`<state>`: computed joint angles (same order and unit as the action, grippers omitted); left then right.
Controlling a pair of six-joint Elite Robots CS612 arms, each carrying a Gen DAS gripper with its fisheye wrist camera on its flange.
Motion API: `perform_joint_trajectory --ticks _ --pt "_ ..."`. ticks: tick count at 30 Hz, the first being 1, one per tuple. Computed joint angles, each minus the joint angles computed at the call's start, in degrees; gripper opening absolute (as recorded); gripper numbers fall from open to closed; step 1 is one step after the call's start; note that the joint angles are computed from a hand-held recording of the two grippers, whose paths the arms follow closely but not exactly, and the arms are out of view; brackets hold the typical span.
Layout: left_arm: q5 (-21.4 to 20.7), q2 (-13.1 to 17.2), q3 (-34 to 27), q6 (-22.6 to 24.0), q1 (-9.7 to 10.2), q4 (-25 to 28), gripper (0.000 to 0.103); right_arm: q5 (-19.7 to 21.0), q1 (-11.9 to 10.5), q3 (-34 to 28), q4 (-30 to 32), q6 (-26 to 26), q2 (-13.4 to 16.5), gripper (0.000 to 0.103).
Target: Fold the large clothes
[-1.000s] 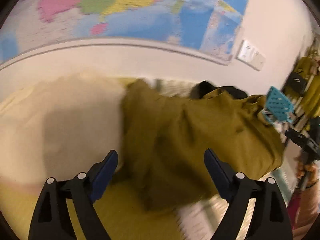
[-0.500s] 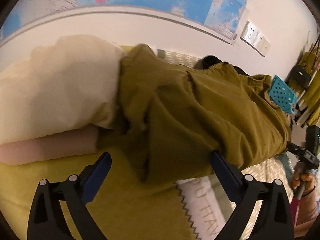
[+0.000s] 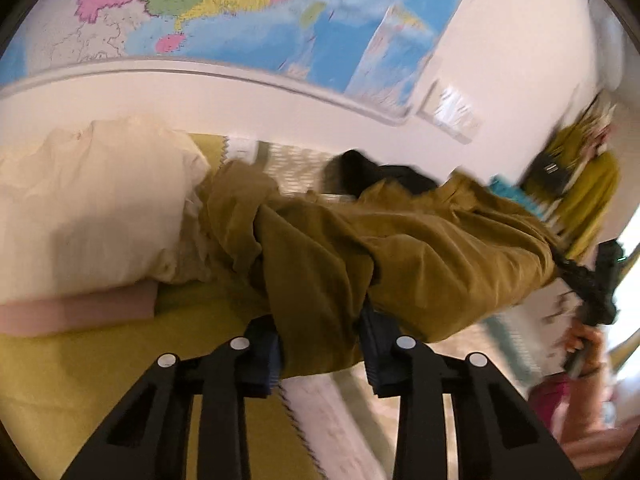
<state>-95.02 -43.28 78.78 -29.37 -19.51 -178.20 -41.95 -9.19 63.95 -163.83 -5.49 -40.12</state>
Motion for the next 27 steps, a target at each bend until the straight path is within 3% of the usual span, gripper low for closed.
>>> perform_joint_trajectory --ticks 3,6,8,9,10,13,14,15,17,20,21,22,24,25,27 --pt "-4.5 -0.9 2.9 0.0 0.04 -1.2 0.03 0.9 -1.3 2.3 2.7 -3.9 -1.6 0.022" --pt "-5.1 -0.6 4.0 0.6 -0.67 6.1 0.03 -4.1 -1.1 2.6 14.7 -8.2 -1.4 0.024" --pt "-7.0 -0.1 5.2 -1.4 -0.44 4.4 0.035 -8.5 -0.9 2.8 19.1 -8.0 -0.7 0.038" --pt "-6.7 -0.4 5.8 -1.0 -0.53 3.4 0.037 -9.2 -1.1 3.1 19.1 -5.9 -0.4 0.045" --pt "-5.9 -0.8 6.2 -0.2 -0.68 3.6 0.043 -9.5 -1.3 3.7 17.6 -3.6 -0.5 0.061" --pt "-2.1 -2.7 7.4 0.4 -1.05 4.3 0.055 -6.5 -2.4 5.5 12.0 0.2 -1.1 0.067" --pt "-1.3 -3.0 7.5 0.6 -1.08 3.9 0.066 -7.6 -2.3 6.1 10.2 0.1 -1.7 0.071" --pt "-0.3 -3.6 7.7 1.4 -1.23 2.5 0.068 -8.3 -2.1 6.4 9.1 -0.1 -2.0 0.08" --pt "2.2 -4.2 7.9 3.8 -1.73 0.0 0.073 -10.4 -1.7 7.1 5.5 -0.7 -2.7 0.081" --pt "4.8 -4.1 6.4 7.7 -2.67 -0.1 0.076 -10.3 -1.1 5.1 5.5 -0.1 -1.6 0.081" --pt "4.8 -3.5 5.3 8.9 -2.85 0.3 0.076 -10.0 -0.9 4.1 6.1 -0.4 -0.9 0.08" --pt "5.5 -2.9 4.0 9.7 -3.09 1.5 0.076 -9.7 -0.5 2.5 7.2 -1.3 0.0 0.072" --pt "6.8 -1.5 1.3 10.5 -3.43 5.5 0.075 -10.1 0.0 0.5 11.5 -3.9 0.9 0.035" --pt "7.5 -0.6 -0.3 10.2 -3.51 8.5 0.07 -12.2 0.6 -1.1 14.3 -5.7 1.6 0.007" --pt "8.4 0.6 -2.7 7.8 -3.13 14.8 0.063 -13.1 0.8 -2.3 13.9 -6.0 2.2 0.008"
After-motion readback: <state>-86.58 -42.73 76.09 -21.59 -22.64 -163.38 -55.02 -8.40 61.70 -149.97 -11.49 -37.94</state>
